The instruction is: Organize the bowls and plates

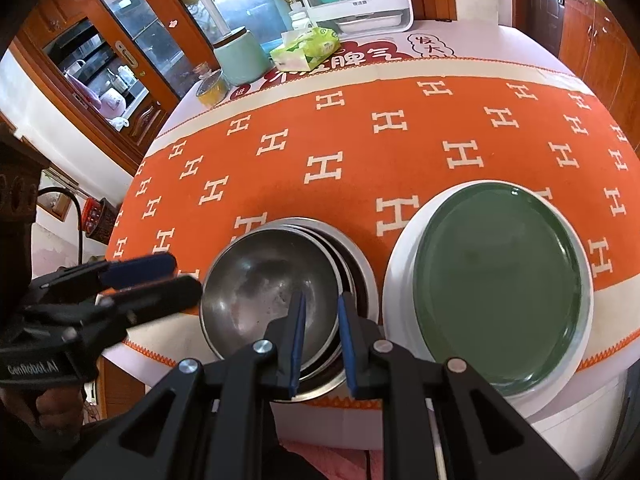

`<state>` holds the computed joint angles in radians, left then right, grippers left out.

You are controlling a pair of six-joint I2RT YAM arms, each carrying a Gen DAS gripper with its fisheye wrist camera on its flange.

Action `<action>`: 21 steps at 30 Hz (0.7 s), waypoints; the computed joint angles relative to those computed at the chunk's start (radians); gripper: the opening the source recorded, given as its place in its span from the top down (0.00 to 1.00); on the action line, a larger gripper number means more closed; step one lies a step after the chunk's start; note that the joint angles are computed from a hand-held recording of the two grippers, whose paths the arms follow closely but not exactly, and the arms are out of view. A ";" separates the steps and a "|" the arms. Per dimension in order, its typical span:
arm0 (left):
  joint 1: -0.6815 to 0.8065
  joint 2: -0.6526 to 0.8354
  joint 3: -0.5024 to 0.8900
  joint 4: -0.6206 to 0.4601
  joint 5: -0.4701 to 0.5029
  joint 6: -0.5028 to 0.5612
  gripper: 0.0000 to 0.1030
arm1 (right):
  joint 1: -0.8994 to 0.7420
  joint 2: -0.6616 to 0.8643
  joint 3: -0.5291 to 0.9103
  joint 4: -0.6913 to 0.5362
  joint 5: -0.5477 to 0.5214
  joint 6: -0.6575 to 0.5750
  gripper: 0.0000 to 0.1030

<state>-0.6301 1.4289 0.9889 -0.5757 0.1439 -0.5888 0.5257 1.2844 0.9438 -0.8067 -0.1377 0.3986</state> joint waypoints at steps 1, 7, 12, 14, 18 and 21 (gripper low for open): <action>-0.002 -0.014 -0.010 0.009 -0.023 0.002 0.38 | -0.005 -0.001 -0.004 0.001 -0.005 0.003 0.84; -0.005 -0.043 -0.019 -0.004 -0.124 0.045 0.35 | -0.043 -0.015 -0.026 0.003 -0.052 0.017 0.84; 0.019 -0.051 -0.039 -0.006 -0.116 0.064 0.34 | -0.077 -0.001 -0.042 -0.005 -0.096 0.004 0.84; 0.021 -0.045 -0.042 -0.011 -0.114 0.072 0.33 | -0.101 0.000 -0.053 -0.003 -0.117 0.012 0.81; 0.035 -0.027 -0.046 -0.019 -0.091 0.095 0.27 | -0.137 0.004 -0.075 0.003 -0.159 0.028 0.62; 0.062 -0.008 -0.062 -0.007 -0.041 0.097 0.26 | -0.157 0.019 -0.088 0.002 -0.190 0.032 0.62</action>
<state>-0.5681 1.4213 0.9268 -0.5831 0.1026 -0.4922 0.3687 1.3030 0.8563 -0.8049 -0.3278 0.4303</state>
